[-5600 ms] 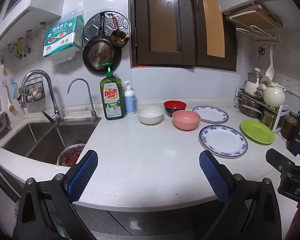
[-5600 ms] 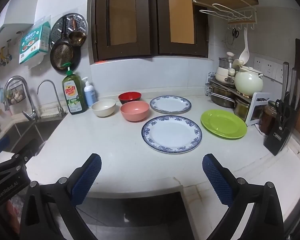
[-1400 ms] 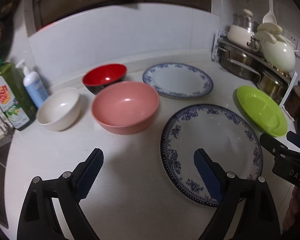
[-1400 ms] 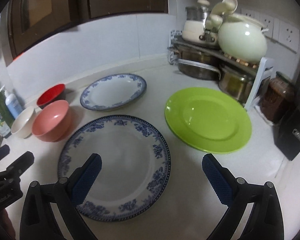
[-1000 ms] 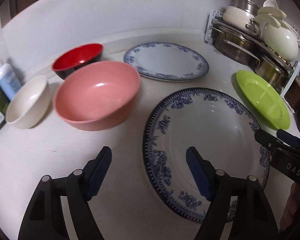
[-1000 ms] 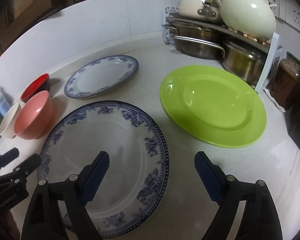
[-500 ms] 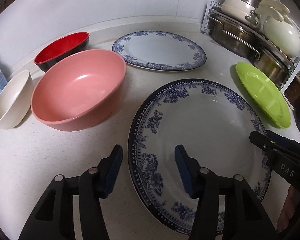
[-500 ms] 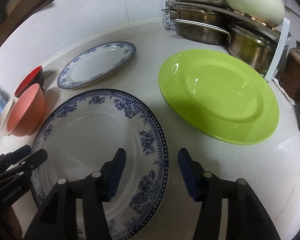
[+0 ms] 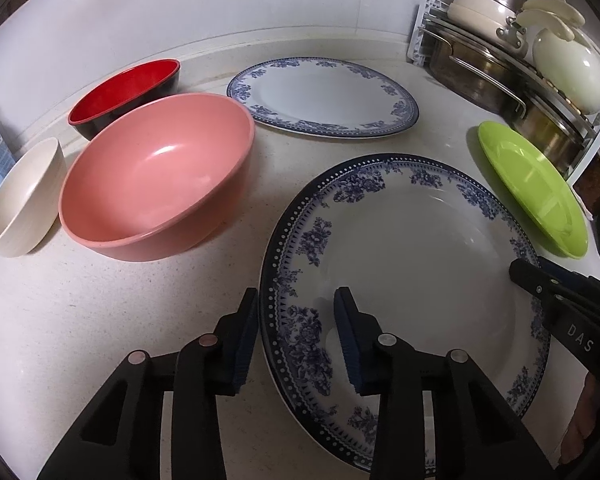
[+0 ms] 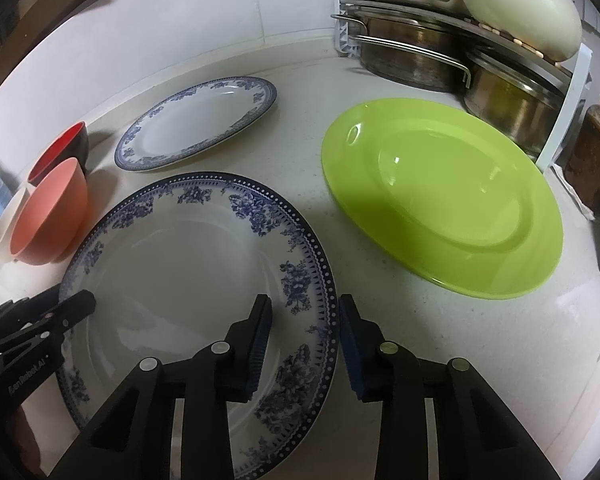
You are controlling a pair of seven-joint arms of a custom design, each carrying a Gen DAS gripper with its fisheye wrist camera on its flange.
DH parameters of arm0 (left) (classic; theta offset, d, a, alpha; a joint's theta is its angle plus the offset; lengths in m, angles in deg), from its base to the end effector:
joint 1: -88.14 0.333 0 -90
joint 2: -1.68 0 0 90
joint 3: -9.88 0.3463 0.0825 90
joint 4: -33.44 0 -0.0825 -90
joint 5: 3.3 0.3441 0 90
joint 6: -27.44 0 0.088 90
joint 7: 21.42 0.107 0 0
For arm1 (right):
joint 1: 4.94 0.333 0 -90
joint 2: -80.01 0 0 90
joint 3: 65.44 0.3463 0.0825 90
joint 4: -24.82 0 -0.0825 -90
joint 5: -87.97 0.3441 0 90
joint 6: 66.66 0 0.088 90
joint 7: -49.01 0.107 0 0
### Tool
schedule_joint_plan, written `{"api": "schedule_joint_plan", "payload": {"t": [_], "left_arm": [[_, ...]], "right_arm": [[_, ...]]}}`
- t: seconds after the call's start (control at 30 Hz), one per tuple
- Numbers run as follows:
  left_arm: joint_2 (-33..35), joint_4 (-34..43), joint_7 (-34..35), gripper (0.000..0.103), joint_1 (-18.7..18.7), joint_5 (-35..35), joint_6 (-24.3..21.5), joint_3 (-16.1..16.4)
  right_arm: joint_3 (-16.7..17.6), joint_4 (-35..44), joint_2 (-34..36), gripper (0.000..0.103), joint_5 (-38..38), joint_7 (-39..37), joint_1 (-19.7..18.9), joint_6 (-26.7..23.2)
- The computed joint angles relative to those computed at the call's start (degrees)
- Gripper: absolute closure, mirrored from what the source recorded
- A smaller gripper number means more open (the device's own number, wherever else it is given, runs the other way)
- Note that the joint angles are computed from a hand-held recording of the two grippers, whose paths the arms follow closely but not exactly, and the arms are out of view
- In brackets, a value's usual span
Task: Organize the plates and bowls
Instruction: 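Close both grippers on the blue-and-white plate rim and lift it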
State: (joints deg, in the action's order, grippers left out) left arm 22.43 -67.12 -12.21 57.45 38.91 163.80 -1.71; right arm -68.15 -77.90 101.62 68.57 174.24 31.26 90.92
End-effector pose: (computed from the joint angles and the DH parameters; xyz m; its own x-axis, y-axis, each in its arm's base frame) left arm 0.4964 -0.4201 0.4447 0.2041 -0.9774 0.0542 -0.8188 -0.2008 -0.5378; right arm 0.5454 0.3822 0.4555 0.2662 -0.9626 -0.0508 -0.7952 -0.1895 -0.5760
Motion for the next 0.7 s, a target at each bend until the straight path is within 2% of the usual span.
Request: {"api": "schedule_joint_plan", "payload": {"t": [0.23, 0.7], "left_arm": [[-1.0, -1.2, -1.2, 0.068, -0.1, -0.1, 0.8, -0.2], [-7.4, -5.8, -7.1, 0.068, -0.2, 4.0, -0.8, -1.7]], "right_arm": [[-0.7, -0.3, -0.4, 0.068, -1.5, 1.5, 0.7, -0.6], [0.7, -3.3, -5.3, 0.068, -6.7, 5.2, 0.8, -0.7]]}}
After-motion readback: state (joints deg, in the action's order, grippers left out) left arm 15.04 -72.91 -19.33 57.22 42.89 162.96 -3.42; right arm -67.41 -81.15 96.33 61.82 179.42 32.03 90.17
